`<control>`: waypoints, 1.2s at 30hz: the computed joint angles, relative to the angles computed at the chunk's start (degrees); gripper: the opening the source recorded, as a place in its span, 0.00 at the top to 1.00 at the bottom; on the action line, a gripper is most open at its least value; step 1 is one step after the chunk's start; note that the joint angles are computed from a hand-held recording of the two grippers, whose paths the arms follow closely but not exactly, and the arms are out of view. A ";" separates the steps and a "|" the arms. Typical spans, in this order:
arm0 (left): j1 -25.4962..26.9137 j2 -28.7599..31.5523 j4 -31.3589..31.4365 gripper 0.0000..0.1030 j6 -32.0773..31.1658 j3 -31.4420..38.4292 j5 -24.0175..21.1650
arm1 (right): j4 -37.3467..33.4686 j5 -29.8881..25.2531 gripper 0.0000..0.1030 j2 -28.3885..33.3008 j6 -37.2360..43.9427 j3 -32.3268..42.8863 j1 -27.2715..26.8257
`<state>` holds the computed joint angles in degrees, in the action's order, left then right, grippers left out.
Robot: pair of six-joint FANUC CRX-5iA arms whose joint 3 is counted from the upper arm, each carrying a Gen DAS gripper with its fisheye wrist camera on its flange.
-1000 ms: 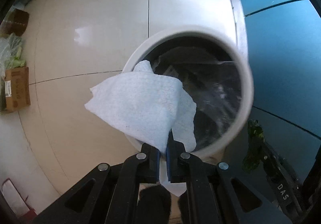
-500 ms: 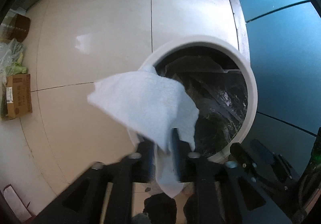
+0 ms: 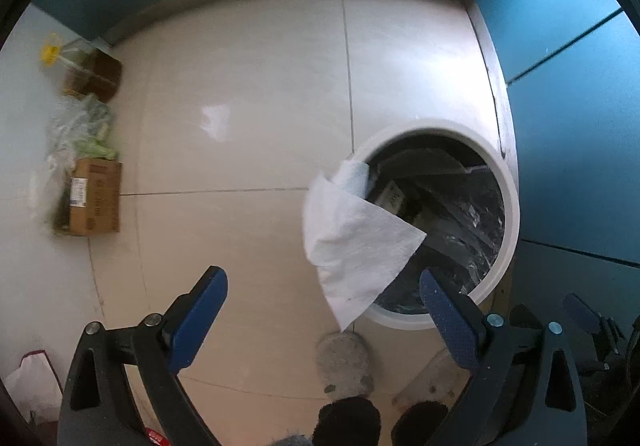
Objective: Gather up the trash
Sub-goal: 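Open the right tool to drop the wrapper while the left tool shakes off the tissue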
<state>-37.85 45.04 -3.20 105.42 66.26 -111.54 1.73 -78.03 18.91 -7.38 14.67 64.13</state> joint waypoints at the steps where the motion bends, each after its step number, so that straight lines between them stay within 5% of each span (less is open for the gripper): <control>1: 0.02 -0.59 -0.37 0.05 0.26 -0.34 0.01 | 0.32 -0.40 0.00 -0.09 -0.04 0.30 0.30; 8: 2.16 -5.06 3.91 0.05 4.92 -12.45 6.61 | 1.73 -0.63 0.00 -1.21 -2.86 0.05 2.06; 13: 4.01 -3.10 12.38 0.06 8.46 -22.79 12.73 | 0.22 1.85 0.00 -2.03 -4.65 -3.42 2.21; 15: 4.17 -2.90 13.76 0.19 8.37 -25.42 15.44 | -0.28 3.02 0.00 -2.77 -6.05 -5.46 2.29; 18: 3.90 -2.34 13.85 0.68 7.70 -26.29 16.90 | -0.77 4.39 0.00 -3.93 -8.16 -7.96 2.35; 21: 3.54 -2.72 13.27 0.97 7.46 -26.54 17.30 | -1.12 5.29 0.00 -4.74 -9.56 -9.67 2.36; 32: 2.58 -7.69 12.31 0.97 5.32 -27.36 20.66 | -0.42 6.45 0.00 -5.30 -9.44 -10.26 1.81; 36: 2.88 -3.40 11.21 0.89 5.14 -24.18 16.22 | -0.47 7.22 0.00 -6.00 -9.64 -11.31 1.55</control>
